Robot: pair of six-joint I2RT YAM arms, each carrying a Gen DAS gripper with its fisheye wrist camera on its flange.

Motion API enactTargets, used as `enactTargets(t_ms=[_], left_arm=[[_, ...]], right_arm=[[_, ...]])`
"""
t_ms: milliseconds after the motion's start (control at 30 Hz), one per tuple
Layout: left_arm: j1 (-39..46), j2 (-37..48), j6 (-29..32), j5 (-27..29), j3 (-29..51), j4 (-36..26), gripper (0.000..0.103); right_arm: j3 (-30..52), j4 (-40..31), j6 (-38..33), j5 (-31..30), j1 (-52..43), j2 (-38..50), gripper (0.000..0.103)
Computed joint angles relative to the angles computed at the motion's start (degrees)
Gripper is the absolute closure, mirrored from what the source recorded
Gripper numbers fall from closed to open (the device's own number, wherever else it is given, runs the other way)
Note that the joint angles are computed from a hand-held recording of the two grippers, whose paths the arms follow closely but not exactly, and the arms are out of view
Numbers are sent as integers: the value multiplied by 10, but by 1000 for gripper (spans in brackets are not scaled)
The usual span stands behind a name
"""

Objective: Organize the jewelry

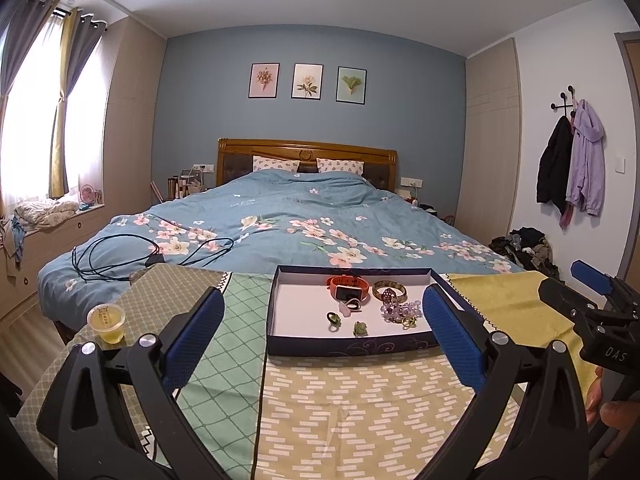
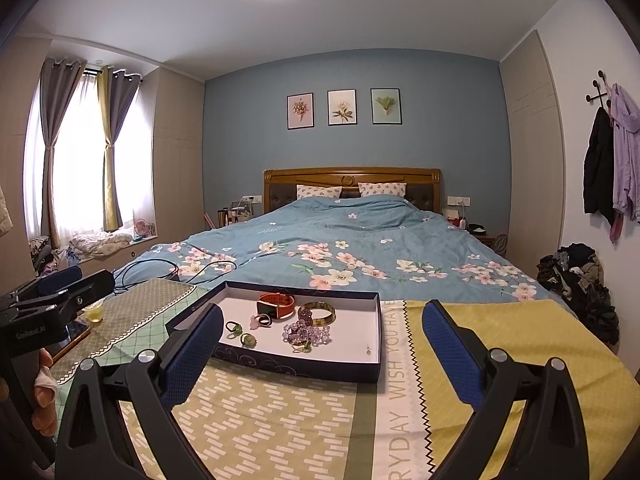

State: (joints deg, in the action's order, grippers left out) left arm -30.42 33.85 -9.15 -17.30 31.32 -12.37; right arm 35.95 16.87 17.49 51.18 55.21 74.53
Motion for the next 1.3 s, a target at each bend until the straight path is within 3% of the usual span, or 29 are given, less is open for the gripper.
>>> enactTargets(t_ms=[1300], left_arm=[[-11, 25, 4, -7, -26, 51, 5]], right_arm=[[2, 12, -8, 14, 10, 8, 7]])
